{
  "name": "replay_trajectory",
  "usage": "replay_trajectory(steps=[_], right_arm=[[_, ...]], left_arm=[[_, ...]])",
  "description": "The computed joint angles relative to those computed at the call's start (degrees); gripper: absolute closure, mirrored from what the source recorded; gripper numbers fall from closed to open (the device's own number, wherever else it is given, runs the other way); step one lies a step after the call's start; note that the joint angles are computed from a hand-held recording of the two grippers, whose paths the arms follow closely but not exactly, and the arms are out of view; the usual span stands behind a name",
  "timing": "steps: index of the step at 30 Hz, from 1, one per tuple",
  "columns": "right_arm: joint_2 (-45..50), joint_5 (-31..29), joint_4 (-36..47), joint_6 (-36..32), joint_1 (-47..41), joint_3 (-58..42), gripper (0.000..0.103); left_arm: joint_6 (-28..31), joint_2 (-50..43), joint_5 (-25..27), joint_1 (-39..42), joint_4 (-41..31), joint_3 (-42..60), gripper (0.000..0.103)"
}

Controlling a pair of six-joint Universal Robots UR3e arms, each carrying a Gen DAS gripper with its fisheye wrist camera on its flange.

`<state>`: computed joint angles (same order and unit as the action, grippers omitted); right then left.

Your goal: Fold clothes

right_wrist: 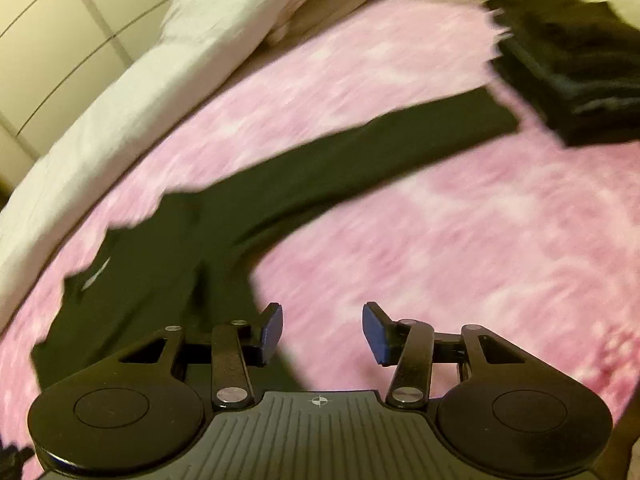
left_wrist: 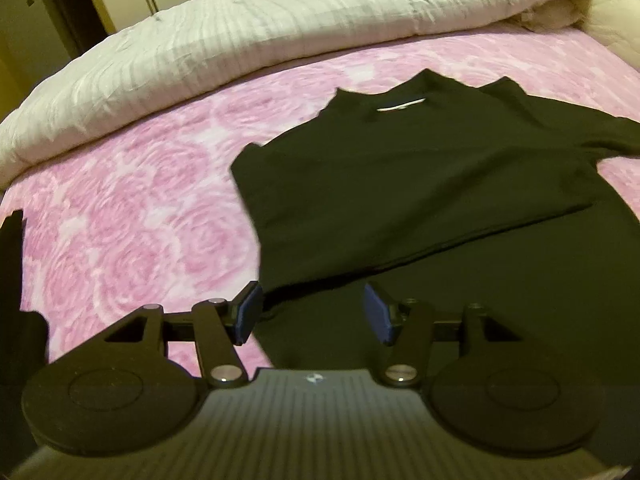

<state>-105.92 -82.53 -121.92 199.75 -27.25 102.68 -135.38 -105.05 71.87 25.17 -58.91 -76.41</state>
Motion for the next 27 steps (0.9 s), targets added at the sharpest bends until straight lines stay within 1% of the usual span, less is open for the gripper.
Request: replay_trajectory(steps=[2, 5, 7, 9, 12, 16, 18, 21, 22, 23, 24, 25, 27], right_arm=[[-0.6, 2.3, -2.0, -2.1, -6.8, 1.1, 0.054], [1.4, 7.1, -7.8, -6.2, -17.1, 3.0, 0.054], [6.3, 9.4, -12.5, -9.1, -22.0, 3.0, 0.054], [13.4, 11.6, -15.9, -11.2, -25.9, 0.8, 0.054], [23.6, 13.9, -20.0, -11.2, -29.7, -3.5, 0.054], [34.4, 15.8, -23.9, -7.5, -31.9, -8.7, 0.054], [37.0, 17.1, -26.7, -5.0, -32.9, -9.0, 0.054], [39.1, 17.4, -29.0, -4.8, -33.4, -10.3, 0.055], [39.4, 17.4, -29.0, -4.5, -33.6, -10.9, 0.057], [39.6, 16.6, -27.8, -4.8, -33.3, -12.2, 0.077], [39.8, 15.4, -26.1, -5.4, -32.8, -13.9, 0.094], [40.0, 14.1, -24.3, -5.9, -32.4, -15.7, 0.096], [39.3, 13.9, -21.7, -8.1, -31.2, -18.2, 0.098]], left_arm=[[-1.4, 0.1, 1.7, -3.1, 0.2, 0.4, 0.050], [-4.9, -0.4, 6.0, -9.4, 2.0, 1.1, 0.049], [-8.3, -1.6, 9.9, -14.6, 2.6, 2.3, 0.047], [-11.9, -3.6, 13.8, -19.8, 1.6, 4.4, 0.047], [-17.4, -7.9, 18.8, -27.5, -1.4, 9.8, 0.047], [-21.1, -14.9, 20.9, -35.7, -6.4, 19.8, 0.047], [-21.8, -17.9, 21.5, -38.3, -7.9, 24.5, 0.046], [-22.5, -20.5, 22.0, -40.2, -9.6, 29.1, 0.046], [-22.4, -21.0, 22.1, -40.5, -9.9, 30.1, 0.046], [-22.4, -21.2, 22.4, -40.6, -9.8, 30.4, 0.046], [-22.5, -21.2, 22.7, -40.8, -9.7, 30.6, 0.045], [-22.7, -21.0, 22.8, -40.7, -9.4, 30.2, 0.045], [-23.6, -20.0, 23.0, -40.2, -8.8, 29.2, 0.045]])
